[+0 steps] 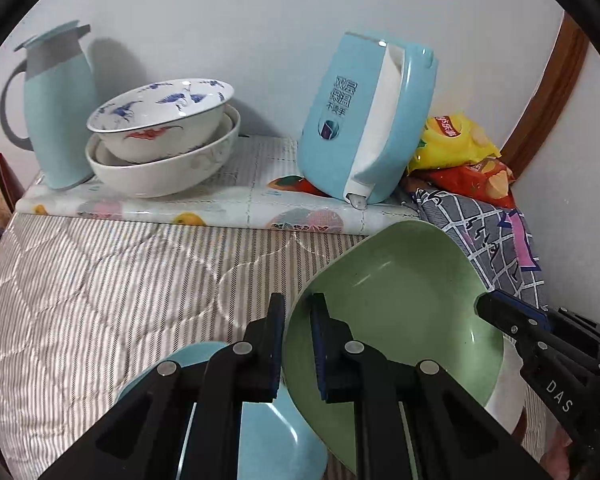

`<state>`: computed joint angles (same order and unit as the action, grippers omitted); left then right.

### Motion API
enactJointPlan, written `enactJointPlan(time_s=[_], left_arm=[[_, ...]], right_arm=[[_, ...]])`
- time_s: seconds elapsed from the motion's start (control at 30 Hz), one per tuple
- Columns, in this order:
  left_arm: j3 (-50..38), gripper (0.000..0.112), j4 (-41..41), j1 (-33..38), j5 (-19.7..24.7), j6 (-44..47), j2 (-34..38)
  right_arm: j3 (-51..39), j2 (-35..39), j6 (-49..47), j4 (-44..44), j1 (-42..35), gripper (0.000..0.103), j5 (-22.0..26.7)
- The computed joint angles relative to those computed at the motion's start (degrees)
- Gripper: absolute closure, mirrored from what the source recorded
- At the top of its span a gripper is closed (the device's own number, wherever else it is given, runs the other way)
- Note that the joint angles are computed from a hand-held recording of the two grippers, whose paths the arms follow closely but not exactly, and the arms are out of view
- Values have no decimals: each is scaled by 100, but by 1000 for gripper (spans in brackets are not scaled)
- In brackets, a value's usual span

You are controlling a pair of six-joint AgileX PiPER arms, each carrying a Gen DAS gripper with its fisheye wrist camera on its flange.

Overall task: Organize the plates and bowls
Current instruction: 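Carry the light-green plate with the left gripper over the blue plate stack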

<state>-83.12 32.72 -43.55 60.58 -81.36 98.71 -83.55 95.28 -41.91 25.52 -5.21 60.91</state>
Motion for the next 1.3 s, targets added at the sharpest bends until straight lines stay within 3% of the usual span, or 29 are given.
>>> enactJointPlan(time_s=[0.57, 1.0, 1.3], left_arm=[[1142, 99, 245, -716, 326, -1037, -1064], [2094, 99, 312, -790, 428, -1508, -1907], [2763, 99, 227, -634, 197, -1667, -2368]], right_arm=[[1070, -1102, -205, 267, -45, 95, 123], [1535, -1488, 309, 52, 796, 95, -159], [1747, -1500, 718, -208, 1389, 95, -427]])
